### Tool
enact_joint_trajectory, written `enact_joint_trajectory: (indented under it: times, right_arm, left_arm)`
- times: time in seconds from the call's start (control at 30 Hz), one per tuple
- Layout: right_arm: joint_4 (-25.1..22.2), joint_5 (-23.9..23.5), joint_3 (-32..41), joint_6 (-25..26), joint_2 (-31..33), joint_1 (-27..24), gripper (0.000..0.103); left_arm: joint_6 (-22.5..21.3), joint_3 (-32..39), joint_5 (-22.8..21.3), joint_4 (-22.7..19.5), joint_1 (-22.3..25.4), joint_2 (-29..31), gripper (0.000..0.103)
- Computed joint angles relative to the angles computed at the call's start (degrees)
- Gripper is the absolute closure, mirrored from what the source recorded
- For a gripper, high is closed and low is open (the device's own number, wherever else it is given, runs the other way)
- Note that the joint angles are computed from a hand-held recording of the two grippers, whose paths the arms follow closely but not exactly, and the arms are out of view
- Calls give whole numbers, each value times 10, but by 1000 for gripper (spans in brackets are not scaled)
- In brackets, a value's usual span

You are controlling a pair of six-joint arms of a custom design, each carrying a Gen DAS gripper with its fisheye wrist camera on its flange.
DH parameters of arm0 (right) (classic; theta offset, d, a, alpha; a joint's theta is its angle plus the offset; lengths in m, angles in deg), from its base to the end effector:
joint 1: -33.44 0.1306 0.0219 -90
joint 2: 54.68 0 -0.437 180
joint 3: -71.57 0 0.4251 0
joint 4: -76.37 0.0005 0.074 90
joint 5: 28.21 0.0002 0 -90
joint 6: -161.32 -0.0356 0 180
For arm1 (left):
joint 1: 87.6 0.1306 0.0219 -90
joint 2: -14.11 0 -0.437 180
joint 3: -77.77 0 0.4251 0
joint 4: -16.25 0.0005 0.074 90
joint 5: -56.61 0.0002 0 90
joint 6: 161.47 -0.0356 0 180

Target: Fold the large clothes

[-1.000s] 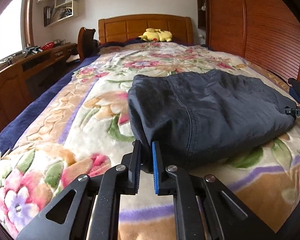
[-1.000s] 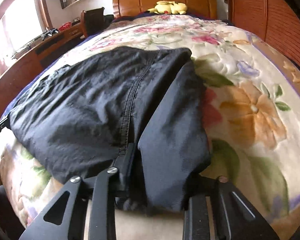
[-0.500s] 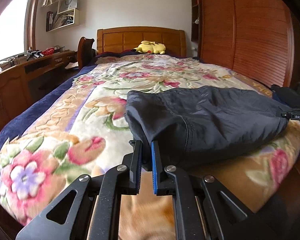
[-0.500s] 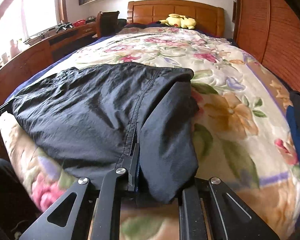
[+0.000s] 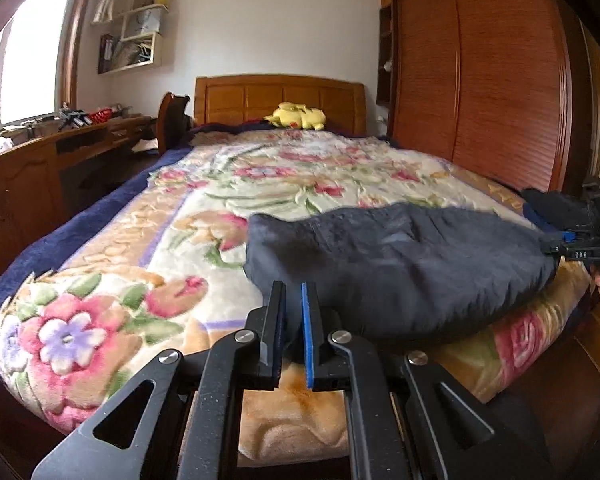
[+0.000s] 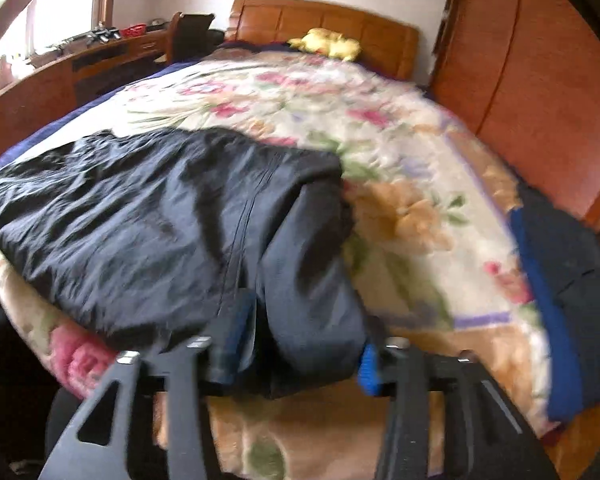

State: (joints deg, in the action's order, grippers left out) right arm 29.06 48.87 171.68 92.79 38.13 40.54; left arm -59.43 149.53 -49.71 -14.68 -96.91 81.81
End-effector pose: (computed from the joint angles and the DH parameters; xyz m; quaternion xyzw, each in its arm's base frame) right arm 0.5430 0.0751 0.5511 -0.2683 0.8610 0.0487 0.4293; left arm 0.3731 -0.0515 0.5159 -0.0944 0.8414 0.0229 0.5316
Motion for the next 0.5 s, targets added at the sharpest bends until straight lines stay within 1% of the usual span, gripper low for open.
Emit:
enact_joint_trajectory:
  times: [0.03, 0.07, 0.17, 0.2, 0.23, 0.27, 0.33, 0.4, 0.47, 0.5]
  right_arm:
    - [19, 6, -7, -1, -9, 3, 39]
    - [34, 10, -17, -5, -19, 7, 39]
    - [59, 17, -26, -25, -35, 16, 38]
    - [64, 17, -29, -32, -40, 19, 38]
    - [66, 8, -30, -35, -42, 22, 38]
    - [66, -4, -34, -34, -46, 26, 38]
    - [68, -10, -40, -34, -50, 38, 38]
    - [66, -23, -49, -34, -54, 50, 37]
    - [69, -37, -58, -42, -55, 62, 36]
    - [73, -41, -62, -47, -54, 71, 36]
  left_arm:
    - [3, 0, 0, 2, 1, -2, 94]
    - [3, 4, -1, 0, 3, -1, 94]
    - [-5, 12, -14, -11, 0, 11, 94]
    - [-5, 14, -15, -14, -1, 16, 94]
    - [-3, 16, -17, -18, -2, 19, 94]
    - [-1, 16, -16, -23, -2, 24, 94]
    - [5, 18, -17, -35, -1, 34, 94]
    - [8, 18, -21, -49, -4, 41, 86]
    - [9, 12, -19, -50, -4, 42, 61]
    - [9, 8, -16, -48, -2, 41, 59]
